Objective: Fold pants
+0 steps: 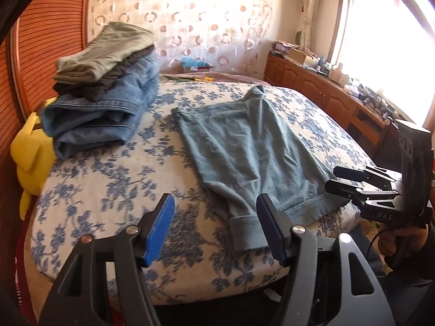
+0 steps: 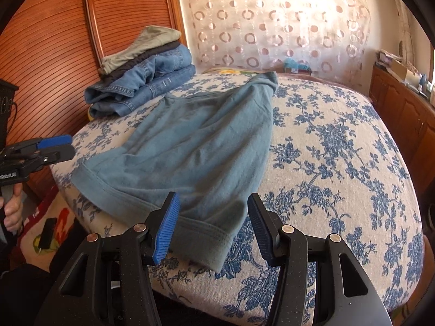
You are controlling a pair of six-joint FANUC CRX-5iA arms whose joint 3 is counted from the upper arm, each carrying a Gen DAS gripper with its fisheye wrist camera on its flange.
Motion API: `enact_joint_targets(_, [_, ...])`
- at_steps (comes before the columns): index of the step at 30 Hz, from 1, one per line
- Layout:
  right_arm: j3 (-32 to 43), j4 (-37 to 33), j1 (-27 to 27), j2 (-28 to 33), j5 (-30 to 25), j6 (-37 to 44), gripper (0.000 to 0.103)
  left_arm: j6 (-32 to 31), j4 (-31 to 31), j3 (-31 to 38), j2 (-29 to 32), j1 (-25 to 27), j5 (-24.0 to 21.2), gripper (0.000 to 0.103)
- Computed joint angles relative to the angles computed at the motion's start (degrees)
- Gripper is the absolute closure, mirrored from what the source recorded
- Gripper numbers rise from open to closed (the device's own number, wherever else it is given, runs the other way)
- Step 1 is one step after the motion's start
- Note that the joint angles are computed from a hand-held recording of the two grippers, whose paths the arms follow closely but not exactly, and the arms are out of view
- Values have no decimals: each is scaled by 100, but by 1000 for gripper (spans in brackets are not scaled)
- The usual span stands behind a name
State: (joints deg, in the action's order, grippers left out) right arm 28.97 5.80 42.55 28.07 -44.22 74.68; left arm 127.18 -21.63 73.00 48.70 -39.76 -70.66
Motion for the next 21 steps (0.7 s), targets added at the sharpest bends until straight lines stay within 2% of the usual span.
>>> enact_joint_targets(4, [-66, -24, -16, -44, -5, -36, 50, -166, 148, 507, 354, 20, -231, 41])
enact_joint_targets(10, [-95, -104, -27, -68, -74, 6, 50, -136, 284, 529, 448, 59, -349, 41])
enact_joint_targets(15, [-92, -139, -21, -67, -160, 58, 50, -84, 431, 69, 257, 76, -84, 57])
enact_joint_targets(21, [-104, -167, -25, -78, -204, 85, 52, -102, 584, -246, 134, 85, 205, 70])
